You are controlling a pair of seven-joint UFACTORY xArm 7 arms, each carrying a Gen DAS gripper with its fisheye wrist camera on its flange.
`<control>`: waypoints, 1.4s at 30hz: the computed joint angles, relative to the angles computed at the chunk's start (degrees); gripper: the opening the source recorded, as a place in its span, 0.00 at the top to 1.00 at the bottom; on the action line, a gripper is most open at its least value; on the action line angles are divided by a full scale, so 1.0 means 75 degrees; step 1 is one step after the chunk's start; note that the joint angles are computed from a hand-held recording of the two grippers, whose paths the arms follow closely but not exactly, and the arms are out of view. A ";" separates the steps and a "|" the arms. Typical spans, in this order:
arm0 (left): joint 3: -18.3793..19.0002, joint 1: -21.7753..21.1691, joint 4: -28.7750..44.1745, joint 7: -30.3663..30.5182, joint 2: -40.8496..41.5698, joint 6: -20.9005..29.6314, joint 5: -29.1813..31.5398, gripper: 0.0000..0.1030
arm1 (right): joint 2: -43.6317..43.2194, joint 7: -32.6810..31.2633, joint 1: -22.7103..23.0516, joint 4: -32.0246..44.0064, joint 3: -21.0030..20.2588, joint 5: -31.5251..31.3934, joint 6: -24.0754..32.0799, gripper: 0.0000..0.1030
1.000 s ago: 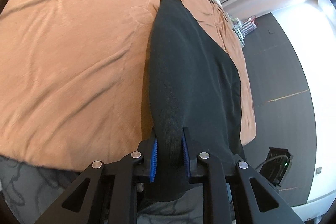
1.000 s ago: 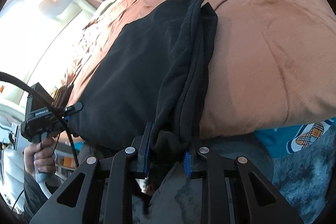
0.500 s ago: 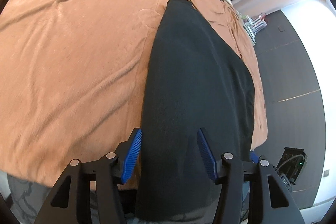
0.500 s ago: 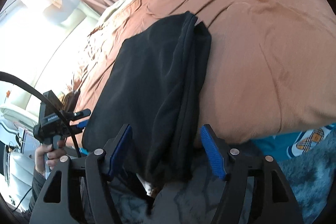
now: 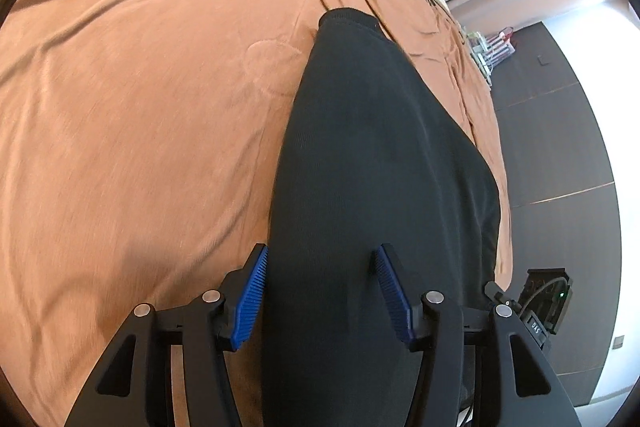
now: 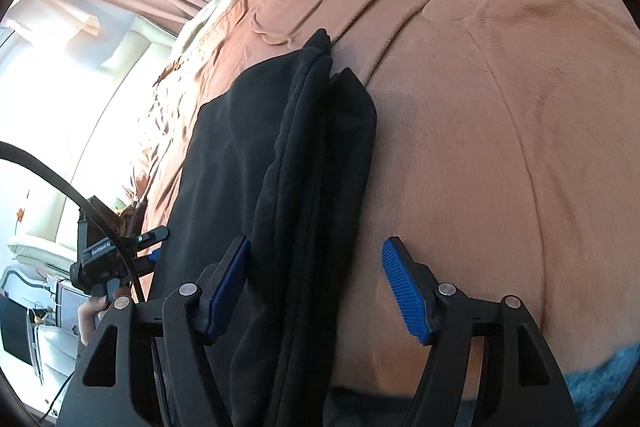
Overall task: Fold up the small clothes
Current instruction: 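Regrip the folded black shirt end with both tools, then lift the folded black shirt off the bed with both tools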
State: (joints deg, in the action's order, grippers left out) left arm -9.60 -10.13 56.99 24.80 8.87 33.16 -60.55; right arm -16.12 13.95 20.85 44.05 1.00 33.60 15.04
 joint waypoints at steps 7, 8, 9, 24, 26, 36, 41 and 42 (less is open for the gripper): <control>-0.0061 0.0149 0.0616 0.0022 0.0553 0.0093 0.0100 0.46 | 0.0811 -0.1467 0.0245 0.0734 -0.0393 0.1415 0.0014 0.36; -0.0079 0.0188 0.0706 0.0037 0.0632 0.0105 0.0083 0.46 | 0.0914 -0.1700 0.0207 0.0832 -0.0389 0.1652 0.0033 0.36; -0.0091 0.0215 0.0782 0.0026 0.0694 0.0113 0.0116 0.46 | 0.0996 -0.1919 0.0158 0.0907 -0.0368 0.1862 0.0042 0.39; -0.0470 0.0718 0.1996 0.0182 0.1776 0.0529 0.0080 0.62 | 0.2256 -0.3342 -0.1116 0.2215 0.0415 0.3022 0.0767 0.70; -0.0505 0.0767 0.1960 0.0269 0.1710 0.0581 0.0016 0.75 | 0.2234 -0.3208 -0.1218 0.2207 0.0500 0.2845 0.0792 0.74; -0.0289 0.0698 0.1167 0.1272 0.0449 0.0737 -0.1031 0.89 | 0.1626 -0.2134 -0.0919 0.2063 0.0733 0.1025 0.0201 0.82; 0.0025 0.0481 0.0679 0.1650 -0.0338 0.0784 -0.1528 0.90 | 0.1276 -0.1386 -0.0656 0.1859 0.0811 0.0037 -0.0185 0.83; 0.0092 0.0441 0.0536 0.1719 -0.0529 0.0792 -0.1634 0.90 | 0.1158 -0.1354 -0.0572 0.1729 0.0789 -0.0009 -0.0296 0.83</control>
State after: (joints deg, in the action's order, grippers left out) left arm -8.91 -6.82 61.01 37.70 4.90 39.10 -72.80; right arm -7.43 3.80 16.56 57.02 6.91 33.53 12.82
